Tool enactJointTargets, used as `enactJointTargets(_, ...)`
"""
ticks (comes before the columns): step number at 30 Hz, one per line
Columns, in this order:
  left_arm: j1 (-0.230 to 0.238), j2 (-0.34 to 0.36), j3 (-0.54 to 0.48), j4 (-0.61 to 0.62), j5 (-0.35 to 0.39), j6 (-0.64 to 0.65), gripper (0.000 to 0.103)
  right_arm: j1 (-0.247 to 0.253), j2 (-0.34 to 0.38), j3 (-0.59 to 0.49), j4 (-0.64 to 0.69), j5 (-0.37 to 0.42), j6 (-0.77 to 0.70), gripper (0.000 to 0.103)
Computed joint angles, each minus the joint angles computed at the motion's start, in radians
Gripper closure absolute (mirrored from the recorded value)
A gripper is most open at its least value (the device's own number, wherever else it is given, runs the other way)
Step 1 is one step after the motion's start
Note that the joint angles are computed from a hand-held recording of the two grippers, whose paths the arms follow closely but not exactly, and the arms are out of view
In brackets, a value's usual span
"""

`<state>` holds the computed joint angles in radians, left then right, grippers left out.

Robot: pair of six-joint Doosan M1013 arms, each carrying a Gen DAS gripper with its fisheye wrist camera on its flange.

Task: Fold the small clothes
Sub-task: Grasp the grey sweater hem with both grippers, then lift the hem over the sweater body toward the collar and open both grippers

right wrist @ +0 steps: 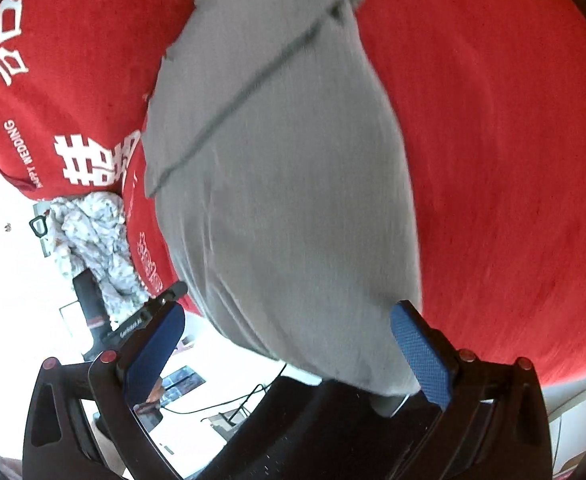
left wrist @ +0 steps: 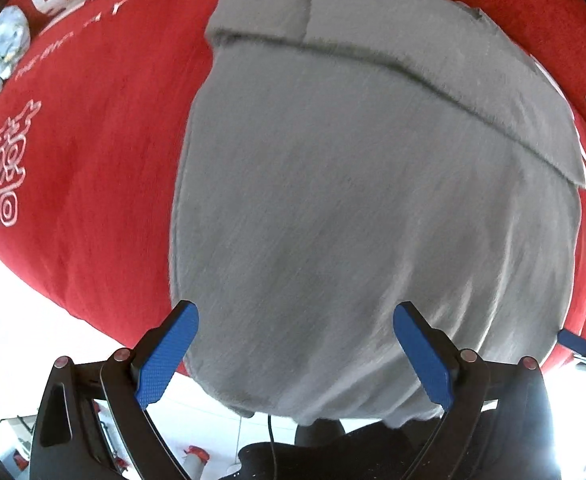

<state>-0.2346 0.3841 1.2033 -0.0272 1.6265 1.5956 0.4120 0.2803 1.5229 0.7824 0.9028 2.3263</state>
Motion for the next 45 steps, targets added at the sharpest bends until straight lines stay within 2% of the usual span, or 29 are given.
enactJointTargets(5,0.048,-0.036,0.08,-0.044,0.006,0.055,0.005,0.053,-0.011,0.04,0.002,0.013,0.026,0.0)
enactJointTargets(11,0.095,-0.06,0.166,-0.056,0.012,0.082,0.005,0.091,-0.027,0.099,-0.008,0.025,0.083,0.0)
enactJointTargets(19,0.135,-0.054,0.218,-0.161,0.025,0.04,0.005,0.117,-0.007,0.138,0.053,-0.008,0.04,0.0)
enactJointTargets(24,0.166,-0.056,0.255,-0.225,0.04,0.08,0.005,0.129,0.011,0.133,0.089,-0.065,0.005,0.0)
enactJointTargets(25,0.162,-0.064,0.264,-0.232,0.044,0.09,0.006,0.131,0.01,0.132,0.094,-0.074,-0.001,0.0)
enactJointTargets(26,0.162,-0.07,0.272,-0.24,0.038,0.107,0.019,0.134,0.01,0.128,0.096,-0.082,-0.01,0.001)
enactJointTargets(27,0.166,-0.076,0.282,-0.263,0.036,0.128,0.029,0.139,0.009,0.126,0.1,-0.097,-0.021,0.004)
enactJointTargets(28,0.162,-0.078,0.278,-0.264,0.041,0.133,0.038,0.142,0.004,0.122,0.084,-0.108,-0.007,0.025)
enactJointTargets(29,0.163,-0.082,0.278,-0.269,0.039,0.149,0.059,0.146,0.003,0.113,0.054,-0.105,0.035,0.059)
enactJointTargets(30,0.167,-0.084,0.276,-0.281,0.045,0.175,0.071,0.149,0.003,0.112,0.034,-0.11,0.073,0.074)
enactJointTargets(31,0.17,-0.087,0.277,-0.297,0.053,0.191,0.092,0.15,-0.003,0.119,0.032,-0.125,0.105,0.084)
enactJointTargets(34,0.186,-0.09,0.258,-0.347,0.078,0.222,0.092,0.156,-0.014,0.108,0.001,-0.148,0.123,0.085)
enactJointTargets(38,0.215,-0.094,0.212,-0.448,0.082,0.23,0.092,0.152,-0.037,0.092,0.068,-0.248,0.031,0.086)
enactJointTargets(40,0.223,-0.097,0.187,-0.491,0.058,0.24,0.092,0.147,-0.044,0.075,0.059,-0.297,0.025,0.086)
enactJointTargets(42,0.219,-0.043,0.08,-0.513,0.061,0.227,0.092,0.135,-0.049,0.061,0.038,-0.344,0.031,0.086)
enactJointTargets(45,0.207,0.016,-0.014,-0.532,0.022,0.212,0.092,0.104,-0.042,0.038,0.005,-0.395,0.037,0.086)
